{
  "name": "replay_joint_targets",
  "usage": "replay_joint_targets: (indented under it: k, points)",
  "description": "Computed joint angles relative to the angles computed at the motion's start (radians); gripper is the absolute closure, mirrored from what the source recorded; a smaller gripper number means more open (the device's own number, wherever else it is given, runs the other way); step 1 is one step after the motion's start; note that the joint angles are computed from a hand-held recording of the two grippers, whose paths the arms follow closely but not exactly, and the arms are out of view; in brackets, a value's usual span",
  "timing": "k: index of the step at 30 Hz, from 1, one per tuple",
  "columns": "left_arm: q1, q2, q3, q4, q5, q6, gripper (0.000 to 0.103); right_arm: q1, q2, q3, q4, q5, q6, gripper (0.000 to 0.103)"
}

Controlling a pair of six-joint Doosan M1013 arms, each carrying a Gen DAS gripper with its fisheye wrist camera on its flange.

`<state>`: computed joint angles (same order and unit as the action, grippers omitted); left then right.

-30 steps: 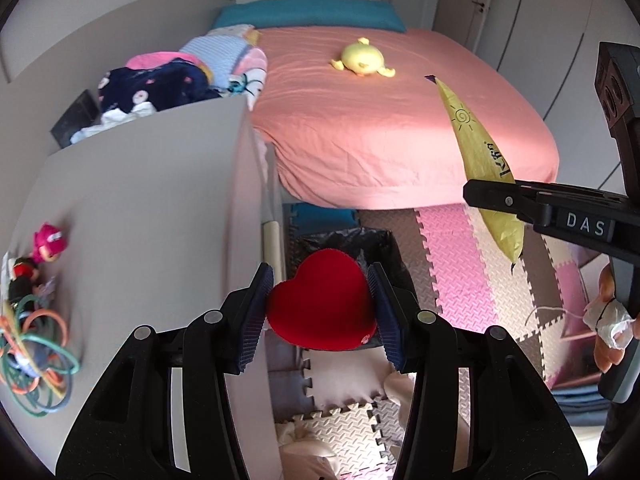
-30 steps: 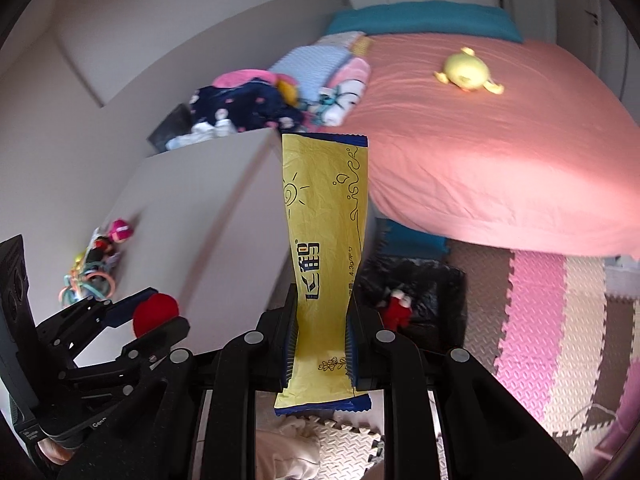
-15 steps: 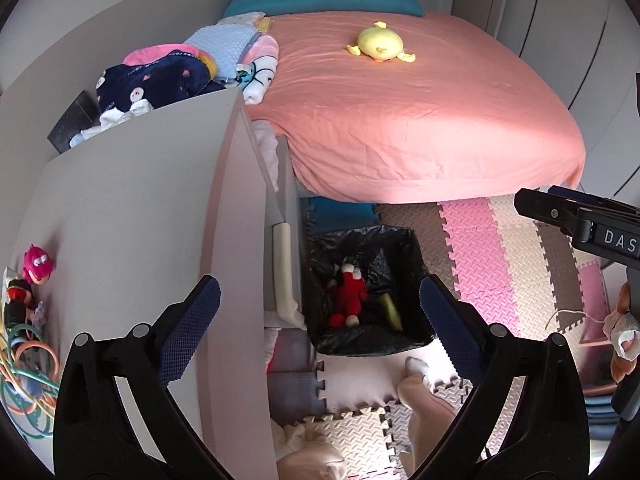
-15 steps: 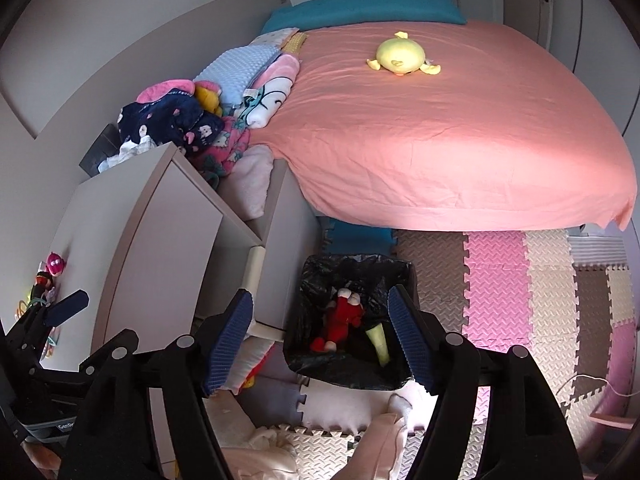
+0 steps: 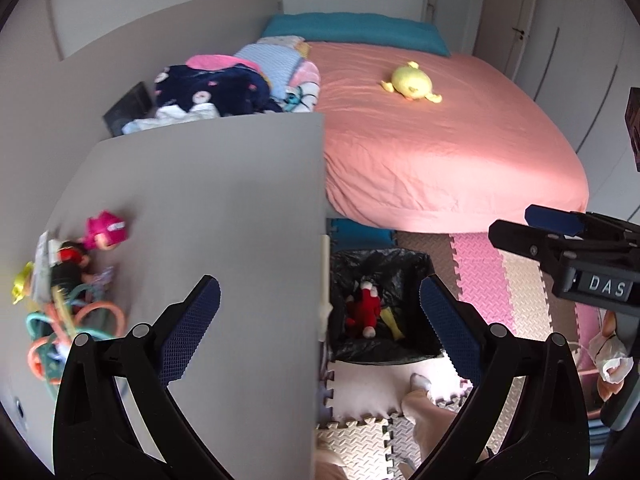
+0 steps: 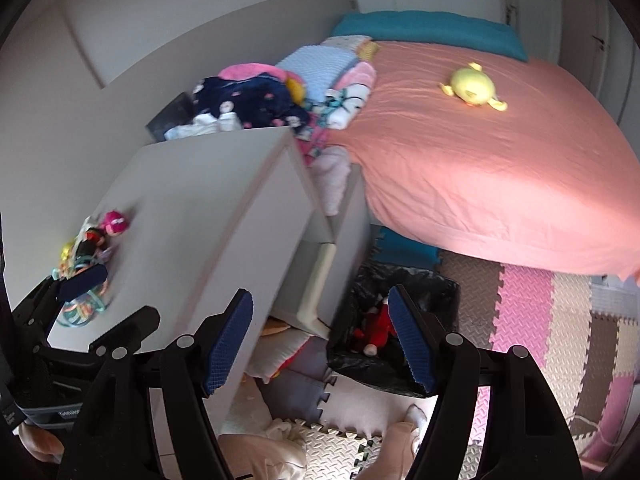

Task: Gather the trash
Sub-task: 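Grasp the rainbow ring rattle with the right gripper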

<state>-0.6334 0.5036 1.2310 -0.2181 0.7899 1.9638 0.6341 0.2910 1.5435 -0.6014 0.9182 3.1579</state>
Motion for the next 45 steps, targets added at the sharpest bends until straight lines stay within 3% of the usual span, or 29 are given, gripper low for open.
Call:
replay_joint_targets:
  k: [13, 20, 27, 32, 36, 37, 38, 39, 45]
  points:
    - [0.154, -0.084, 0.08, 0.003, -0.088, -0.028, 0.006, 0.03, 0.194, -0.335, 0.133, -0.028, -0.338, 0.032]
    - [0.249, -0.077, 0.082, 0.002, -0.079, -0.076, 0.006, 0.031, 0.304, -0.513, 0.249, -0.031, -0.507, 0.032]
    - [0.306, -0.05, 0.074, -0.007, -0.047, -0.104, 0.006, 0.021, 0.383, -0.627, 0.327, 0.009, -0.567, 0.032]
    - [0.325, -0.034, 0.068, -0.025, -0.028, -0.103, 0.006, 0.009, 0.407, -0.657, 0.344, -0.013, -0.554, 0.034]
    - [0.331, -0.029, 0.067, -0.029, -0.021, -0.101, 0.006, -0.009, 0.422, -0.673, 0.406, -0.042, -0.564, 0.05]
    - [0.331, -0.029, 0.068, -0.028, -0.022, -0.099, 0.006, -0.013, 0.425, -0.672, 0.435, -0.054, -0.578, 0.067]
    - [0.331, -0.029, 0.069, -0.026, -0.024, -0.095, 0.006, -0.018, 0.418, -0.654, 0.468, -0.096, -0.593, 0.077]
    - [0.33, -0.03, 0.071, -0.022, -0.027, -0.092, 0.006, -0.02, 0.412, -0.642, 0.492, -0.125, -0.606, 0.096]
    - [0.322, -0.018, 0.066, 0.015, -0.021, -0.102, 0.006, -0.004, 0.379, -0.602, 0.412, -0.179, -0.546, 0.098]
